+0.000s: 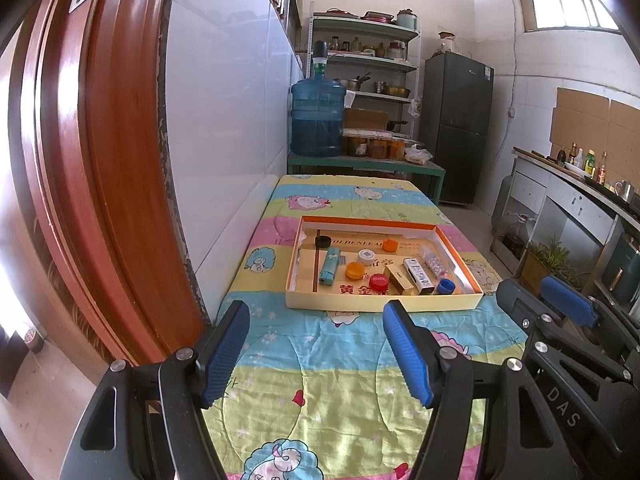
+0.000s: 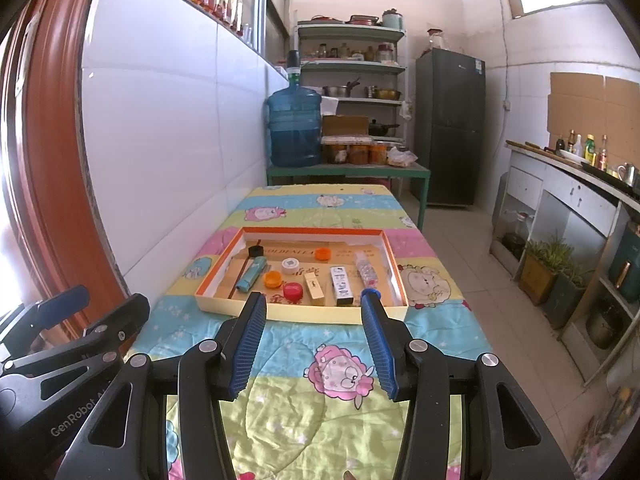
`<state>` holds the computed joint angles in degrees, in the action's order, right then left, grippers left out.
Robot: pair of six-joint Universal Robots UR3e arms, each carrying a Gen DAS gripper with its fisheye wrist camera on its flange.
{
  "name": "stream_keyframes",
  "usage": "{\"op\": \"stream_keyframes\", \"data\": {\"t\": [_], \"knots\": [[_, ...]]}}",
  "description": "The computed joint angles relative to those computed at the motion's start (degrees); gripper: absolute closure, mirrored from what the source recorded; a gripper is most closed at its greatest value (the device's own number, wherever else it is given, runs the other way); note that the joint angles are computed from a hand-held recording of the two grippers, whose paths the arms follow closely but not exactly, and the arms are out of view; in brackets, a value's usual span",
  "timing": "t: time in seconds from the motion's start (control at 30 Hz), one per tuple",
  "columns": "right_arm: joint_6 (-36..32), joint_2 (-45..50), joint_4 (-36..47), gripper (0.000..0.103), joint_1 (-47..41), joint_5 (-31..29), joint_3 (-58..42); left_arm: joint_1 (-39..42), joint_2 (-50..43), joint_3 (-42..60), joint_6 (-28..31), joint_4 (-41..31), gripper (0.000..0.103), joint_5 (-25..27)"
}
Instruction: Organize rigid objects
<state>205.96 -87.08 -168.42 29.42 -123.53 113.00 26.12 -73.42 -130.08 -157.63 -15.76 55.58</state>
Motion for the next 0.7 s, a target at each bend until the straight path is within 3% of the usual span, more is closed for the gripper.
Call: {"op": "stream_keyframes", "data": {"t": [0.7], "knots": [[-0.08,1.44,-0.31,0.052,-0.58,1.19,-0.7,1.08,1.41,-2.7,1.4,0.33,0.034,-0.75]]}}
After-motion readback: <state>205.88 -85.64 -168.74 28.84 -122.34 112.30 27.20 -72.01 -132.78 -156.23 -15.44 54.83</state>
